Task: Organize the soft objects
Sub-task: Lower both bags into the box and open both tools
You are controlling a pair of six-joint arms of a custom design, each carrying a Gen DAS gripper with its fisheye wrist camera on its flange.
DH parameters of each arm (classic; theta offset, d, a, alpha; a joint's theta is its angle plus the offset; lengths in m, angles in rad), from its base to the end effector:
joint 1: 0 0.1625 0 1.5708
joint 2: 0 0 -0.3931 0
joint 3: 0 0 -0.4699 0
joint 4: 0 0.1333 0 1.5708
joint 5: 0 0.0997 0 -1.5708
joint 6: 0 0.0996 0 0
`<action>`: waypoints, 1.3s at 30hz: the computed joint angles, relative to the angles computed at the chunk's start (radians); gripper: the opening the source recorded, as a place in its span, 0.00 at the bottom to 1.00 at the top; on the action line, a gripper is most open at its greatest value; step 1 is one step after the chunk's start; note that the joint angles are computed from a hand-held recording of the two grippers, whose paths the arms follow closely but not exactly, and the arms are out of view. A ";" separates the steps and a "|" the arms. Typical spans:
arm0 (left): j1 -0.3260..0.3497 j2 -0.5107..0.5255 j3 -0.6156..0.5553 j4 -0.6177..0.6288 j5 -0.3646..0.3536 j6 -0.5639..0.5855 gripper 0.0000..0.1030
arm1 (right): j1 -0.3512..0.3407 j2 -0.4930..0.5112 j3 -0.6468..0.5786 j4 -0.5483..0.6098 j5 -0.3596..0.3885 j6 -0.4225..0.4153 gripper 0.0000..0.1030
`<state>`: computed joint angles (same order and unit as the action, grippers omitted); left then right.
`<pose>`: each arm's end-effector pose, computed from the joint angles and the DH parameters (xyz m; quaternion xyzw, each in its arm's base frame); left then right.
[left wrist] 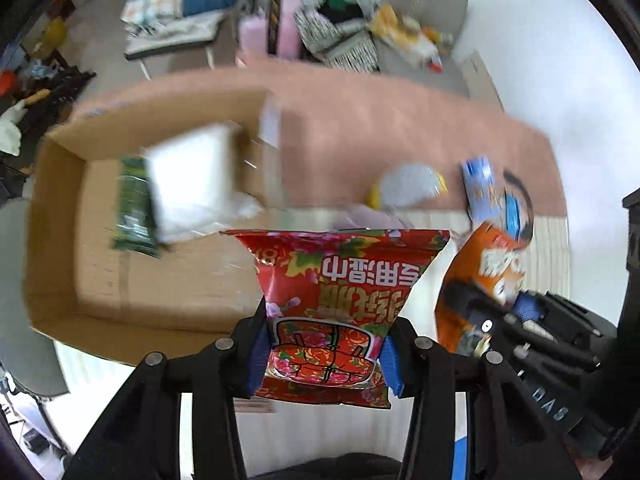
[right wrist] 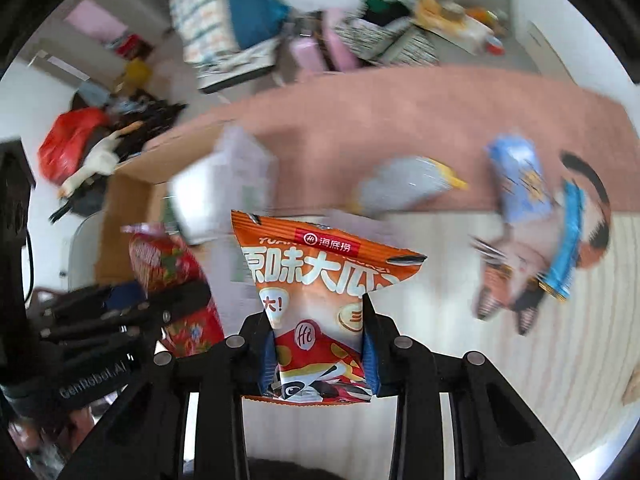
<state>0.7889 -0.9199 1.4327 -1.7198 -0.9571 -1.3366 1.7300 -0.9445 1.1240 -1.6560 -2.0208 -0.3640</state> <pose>-0.3663 -0.6394 0.1331 -0.2042 0.9167 -0.1746 0.2958 0.2131 -0.7594 0.2984 0.2620 -0.9379 -0.0685 0.2170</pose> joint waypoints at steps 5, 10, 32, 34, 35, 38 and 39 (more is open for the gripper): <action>0.034 -0.163 0.080 0.098 0.037 -0.040 0.41 | 0.102 0.035 0.079 -0.051 0.001 0.054 0.35; 0.093 -0.337 0.201 0.156 0.027 -0.067 0.41 | 0.169 0.080 0.150 -0.115 -0.027 0.100 0.35; 0.394 -0.325 0.141 0.131 -0.094 0.256 0.42 | 0.180 0.242 0.192 -0.127 -0.212 0.342 0.35; 0.405 -0.319 0.126 0.147 -0.115 0.243 0.43 | 0.177 0.260 0.175 -0.107 -0.222 0.359 0.36; 0.408 -0.319 0.128 0.133 -0.123 0.239 0.44 | 0.177 0.275 0.157 -0.074 -0.237 0.384 0.37; 0.401 -0.342 0.142 0.101 -0.128 0.229 0.48 | 0.166 0.280 0.139 -0.037 -0.205 0.414 0.64; 0.392 -0.345 0.140 0.107 -0.116 0.231 0.49 | 0.166 0.275 0.145 -0.049 -0.195 0.406 0.71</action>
